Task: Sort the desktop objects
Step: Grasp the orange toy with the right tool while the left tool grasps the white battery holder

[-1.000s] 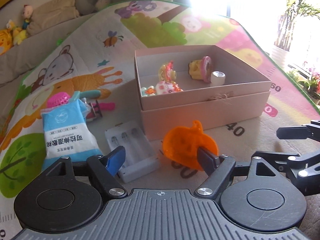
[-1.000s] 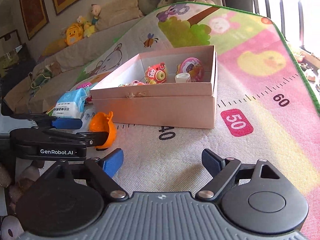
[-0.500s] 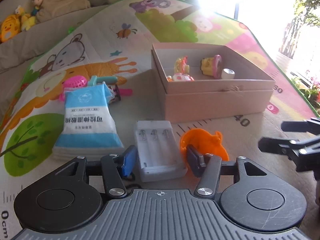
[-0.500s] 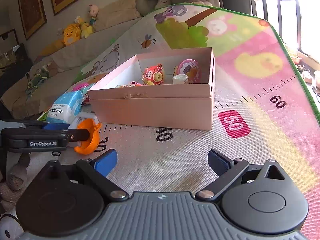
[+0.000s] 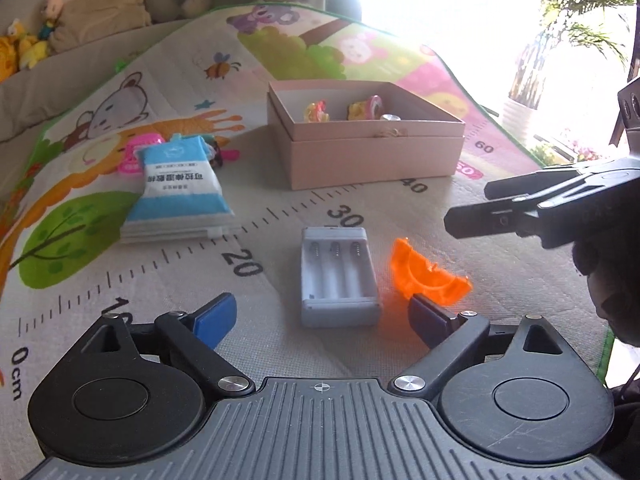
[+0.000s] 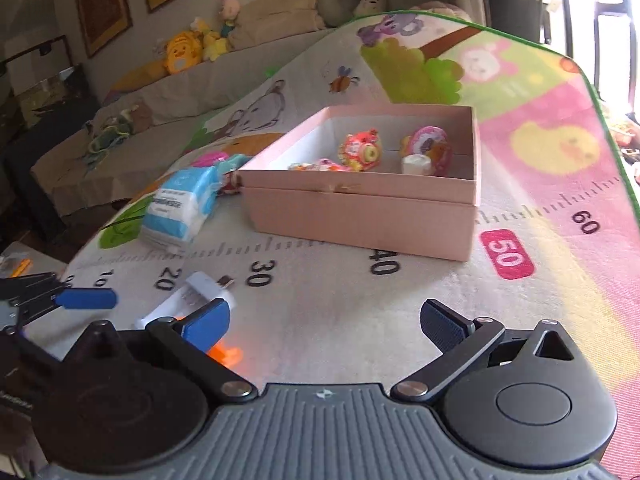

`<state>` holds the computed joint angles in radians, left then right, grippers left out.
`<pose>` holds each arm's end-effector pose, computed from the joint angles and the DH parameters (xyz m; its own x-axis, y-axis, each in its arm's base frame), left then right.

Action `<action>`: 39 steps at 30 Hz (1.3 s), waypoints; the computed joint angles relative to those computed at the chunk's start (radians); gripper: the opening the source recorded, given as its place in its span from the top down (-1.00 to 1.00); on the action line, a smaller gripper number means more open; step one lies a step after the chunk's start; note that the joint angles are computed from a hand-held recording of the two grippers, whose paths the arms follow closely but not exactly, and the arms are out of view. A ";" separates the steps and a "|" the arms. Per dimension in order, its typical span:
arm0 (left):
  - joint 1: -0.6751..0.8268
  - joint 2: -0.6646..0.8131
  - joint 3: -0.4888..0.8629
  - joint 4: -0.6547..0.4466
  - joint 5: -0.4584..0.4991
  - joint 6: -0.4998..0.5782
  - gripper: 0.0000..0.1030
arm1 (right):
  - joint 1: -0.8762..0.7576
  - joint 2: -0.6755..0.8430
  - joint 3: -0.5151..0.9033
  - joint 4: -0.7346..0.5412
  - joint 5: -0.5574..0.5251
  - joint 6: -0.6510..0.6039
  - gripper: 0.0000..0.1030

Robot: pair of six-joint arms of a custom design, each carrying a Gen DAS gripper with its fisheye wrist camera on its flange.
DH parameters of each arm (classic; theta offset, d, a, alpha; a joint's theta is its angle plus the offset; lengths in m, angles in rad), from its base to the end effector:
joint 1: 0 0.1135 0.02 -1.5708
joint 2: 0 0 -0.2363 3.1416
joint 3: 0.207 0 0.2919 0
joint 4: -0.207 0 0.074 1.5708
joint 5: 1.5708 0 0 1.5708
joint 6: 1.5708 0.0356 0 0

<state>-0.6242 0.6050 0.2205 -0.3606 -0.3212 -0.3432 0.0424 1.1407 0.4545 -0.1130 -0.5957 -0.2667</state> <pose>0.1625 -0.1032 0.1233 -0.6413 0.0685 -0.7642 0.1598 0.9861 -0.0458 0.2516 0.0307 0.1195 -0.5786 -0.2429 -0.7786 -0.5996 0.7738 0.2042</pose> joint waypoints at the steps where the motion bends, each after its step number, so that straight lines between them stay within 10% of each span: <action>1: -0.004 -0.022 -0.005 -0.012 -0.011 0.006 -0.88 | 0.012 -0.032 -0.008 -0.035 -0.023 -0.032 -1.00; 13: 0.004 -0.104 0.004 -0.098 -0.079 -0.013 -0.93 | 0.149 -0.024 -0.083 0.199 0.448 -0.065 -0.99; 22: -0.095 0.346 0.125 0.120 -0.153 0.058 -0.93 | 0.008 0.079 -0.050 0.189 0.326 0.034 -1.00; 33: 0.132 0.425 0.156 0.135 -0.317 0.140 -0.96 | -0.025 0.141 -0.003 0.162 0.263 0.085 -1.00; 39: 0.203 0.283 0.142 0.113 -0.023 0.078 -0.95 | -0.016 0.145 -0.003 0.166 0.274 0.083 -1.00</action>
<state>-0.4210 0.8880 0.3626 -0.2478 -0.3446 -0.2654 0.0261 1.2855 0.4514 0.0528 -0.3218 -0.1832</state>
